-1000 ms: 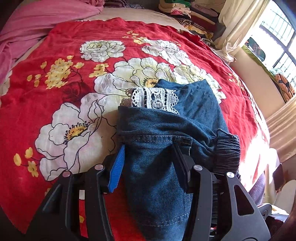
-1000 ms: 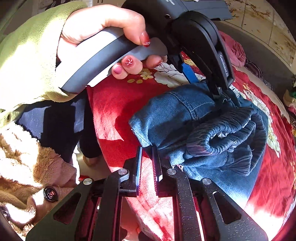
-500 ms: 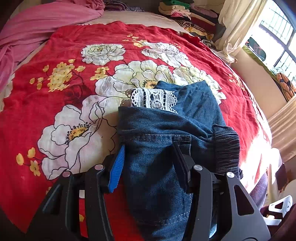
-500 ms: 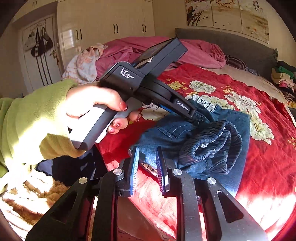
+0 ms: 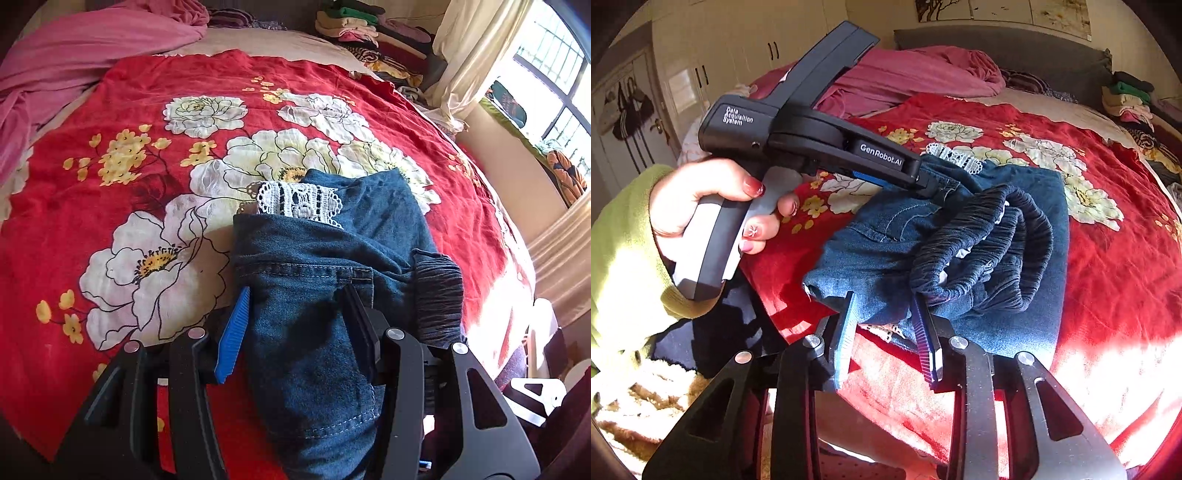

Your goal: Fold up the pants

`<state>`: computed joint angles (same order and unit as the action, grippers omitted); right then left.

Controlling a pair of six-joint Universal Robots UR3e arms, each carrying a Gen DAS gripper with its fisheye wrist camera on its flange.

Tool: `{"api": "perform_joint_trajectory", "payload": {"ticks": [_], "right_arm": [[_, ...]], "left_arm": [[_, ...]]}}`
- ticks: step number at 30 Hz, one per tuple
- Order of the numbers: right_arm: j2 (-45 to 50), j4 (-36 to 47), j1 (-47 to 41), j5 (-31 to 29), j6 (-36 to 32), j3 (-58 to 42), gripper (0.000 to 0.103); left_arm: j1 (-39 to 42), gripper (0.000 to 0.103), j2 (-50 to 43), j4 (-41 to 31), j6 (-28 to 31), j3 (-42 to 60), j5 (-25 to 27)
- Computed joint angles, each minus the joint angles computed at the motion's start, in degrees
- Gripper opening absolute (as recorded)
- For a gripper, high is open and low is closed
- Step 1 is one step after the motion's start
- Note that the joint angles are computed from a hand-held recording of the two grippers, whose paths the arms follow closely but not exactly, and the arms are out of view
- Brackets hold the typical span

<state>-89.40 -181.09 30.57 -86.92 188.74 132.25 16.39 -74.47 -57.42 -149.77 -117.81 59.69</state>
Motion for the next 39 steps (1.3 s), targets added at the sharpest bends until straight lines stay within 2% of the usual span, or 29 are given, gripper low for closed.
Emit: {"api": "perform_joint_trajectory", "payload": {"ticks": [2,5,8,10,17,24,27,33,39], "right_arm": [[-2.4,0.3,0.3,-1.4,0.4,0.3,0.035],[-5.4,0.9,0.9,-4.5,1.0,0.7,0.046],[-8.6,1.9,-0.5,-5.3,1.3,1.4,0.048],[-10.4,2.6,-1.4,-5.8,2.0,1.9,0.054],[-15.4,5.1,-5.9,-5.9,3.0,4.0,0.062],[-16.8,6.6,-8.1,-7.9,3.5,4.9,0.071],[-16.7,6.9,-9.7,-7.7,3.8,5.2,0.076],[-15.8,7.9,-13.4,-5.8,4.1,5.1,0.077],[-12.7,8.2,-17.9,-0.4,4.7,4.7,0.077]], "left_arm": [[0.7,0.042,2.4,-1.3,0.8,-0.5,-0.9],[2.2,0.042,6.8,-3.8,2.2,-1.5,-2.4],[4.1,0.042,11.3,-6.7,3.8,-2.2,-4.0],[5.4,0.042,14.1,-8.4,4.9,-2.6,-4.7],[8.8,0.043,21.5,-11.1,7.2,-4.9,-5.4],[11.8,0.052,26.3,-14.2,9.9,-6.9,-6.1],[12.4,0.057,27.2,-14.3,10.3,-7.8,-5.9],[13.1,0.062,27.1,-14.0,10.8,-9.3,-5.5],[13.0,0.064,24.6,-9.2,9.2,-12.1,-3.7]]}}
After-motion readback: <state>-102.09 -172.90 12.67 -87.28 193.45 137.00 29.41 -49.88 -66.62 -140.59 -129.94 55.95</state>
